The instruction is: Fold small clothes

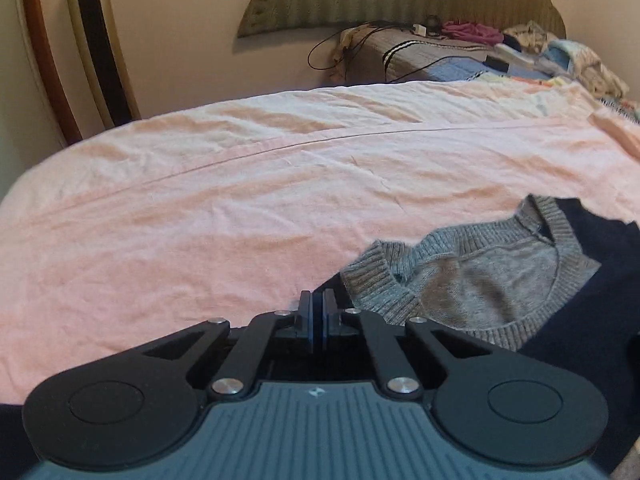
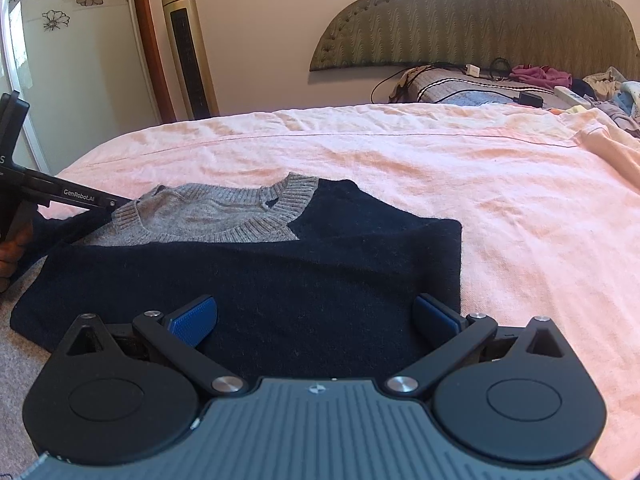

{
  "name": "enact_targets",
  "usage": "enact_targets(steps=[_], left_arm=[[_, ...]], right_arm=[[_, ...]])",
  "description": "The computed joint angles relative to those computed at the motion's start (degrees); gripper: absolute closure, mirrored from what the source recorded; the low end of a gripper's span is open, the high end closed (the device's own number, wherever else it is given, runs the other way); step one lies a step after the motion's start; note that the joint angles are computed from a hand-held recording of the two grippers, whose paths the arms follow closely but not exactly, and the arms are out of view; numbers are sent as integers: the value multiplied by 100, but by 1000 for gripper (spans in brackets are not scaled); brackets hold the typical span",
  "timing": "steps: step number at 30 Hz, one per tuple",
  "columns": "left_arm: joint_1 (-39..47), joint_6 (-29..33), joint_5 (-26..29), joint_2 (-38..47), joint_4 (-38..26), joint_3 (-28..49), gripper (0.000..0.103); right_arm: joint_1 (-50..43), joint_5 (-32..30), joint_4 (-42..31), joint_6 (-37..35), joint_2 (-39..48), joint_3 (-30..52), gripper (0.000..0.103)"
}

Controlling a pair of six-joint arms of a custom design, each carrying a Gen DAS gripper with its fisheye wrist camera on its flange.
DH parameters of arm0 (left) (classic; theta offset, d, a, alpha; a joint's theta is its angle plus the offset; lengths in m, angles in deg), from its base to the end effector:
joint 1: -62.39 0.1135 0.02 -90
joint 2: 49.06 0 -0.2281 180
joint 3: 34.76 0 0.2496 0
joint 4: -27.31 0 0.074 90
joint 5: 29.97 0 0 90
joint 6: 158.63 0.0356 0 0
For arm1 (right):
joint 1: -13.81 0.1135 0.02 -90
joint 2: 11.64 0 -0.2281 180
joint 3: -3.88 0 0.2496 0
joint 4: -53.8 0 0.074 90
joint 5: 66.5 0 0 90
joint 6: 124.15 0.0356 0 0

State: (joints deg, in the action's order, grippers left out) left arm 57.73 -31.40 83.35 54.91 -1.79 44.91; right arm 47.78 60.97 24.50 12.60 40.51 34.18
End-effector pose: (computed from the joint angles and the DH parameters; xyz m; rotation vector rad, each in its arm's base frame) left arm 0.3638 -0.0438 0.1465 1.0150 2.1917 -0.2538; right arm 0.1579 0.0803 0.1211 0.5114 2.1787 -0.0668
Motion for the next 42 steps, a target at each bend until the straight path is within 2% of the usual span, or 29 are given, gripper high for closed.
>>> enact_targets(steps=[3,5,6,7,8,9,10,12,14,15,16,17,18,20,22,26,27,29,32,33,35,36,37,38,39,41,42], left_arm=[[-123,-119,-251,-264,653,-364,100],[-22,-449,-142,-82,448,-22,100],[-38,-576,-308,108,342,172,100],[-81,-519,-535,162,473,85,100],[-69,-315,-513,14,917,-289,100],[-77,-207,-560,-95,1084,-483,99],[-47,-232,-521,-223,1147,-616,97],[134,-286,-277,-483,834,-628,94],[585,-285,217,-919,629,-791,82],[922,-299,575,-1120,630,-900,67],[1310,-393,957,-1257,656,-968,40],[1783,-588,1355,-1298,689,-951,25],[2245,-858,1667,-1270,773,-907,3],[3149,-1601,2192,-823,874,-459,3],[3811,-2258,2239,98,211,680,3],[4544,-3967,1693,1990,-918,3027,4],[4643,-4263,1688,2284,-1108,3402,4],[4798,-4689,2146,2665,-1136,3779,4],[4605,-4614,2143,2616,-919,3650,6],[4494,-4581,2055,2599,-824,3598,14],[4270,-4508,1692,2465,-270,3235,21],[4141,-4473,1448,2422,-47,3111,39],[4043,-4426,1253,2450,-12,3137,69],[3951,-4360,995,2534,-73,3268,85],[3919,-4310,886,2605,-257,3433,97],[3850,-4318,722,2297,-125,3154,97],[3819,-4269,747,1945,189,2714,97]], right_arm=[[4,5,6,7,7,3,0],[-8,-3,20,0,12,5,0],[-17,-7,35,-10,37,13,0],[-21,-9,39,-19,50,17,0],[-12,0,40,-12,82,33,0],[-10,3,42,-12,100,41,0],[-12,1,51,-16,97,34,0],[-9,2,61,-11,107,35,0],[-9,4,59,-13,108,36,0],[-8,5,64,-12,106,34,0],[-6,6,68,-10,95,26,0],[-10,3,80,-15,90,18,0],[-11,2,85,-16,97,20,0],[-11,4,79,-18,98,22,0],[-8,8,75,-18,94,17,0],[1,25,62,-23,130,35,0],[4,29,62,-21,139,40,0],[2,29,65,-25,160,50,0],[8,41,71,-22,216,71,0],[9,43,70,-23,224,74,0],[8,41,73,-23,219,72,0],[7,39,80,-21,222,72,0],[10,42,88,-16,239,77,0],[16,49,100,-10,266,86,0],[19,52,91,-6,258,85,0],[16,49,90,-11,244,78,0],[15,48,97,-10,240,74,0]])
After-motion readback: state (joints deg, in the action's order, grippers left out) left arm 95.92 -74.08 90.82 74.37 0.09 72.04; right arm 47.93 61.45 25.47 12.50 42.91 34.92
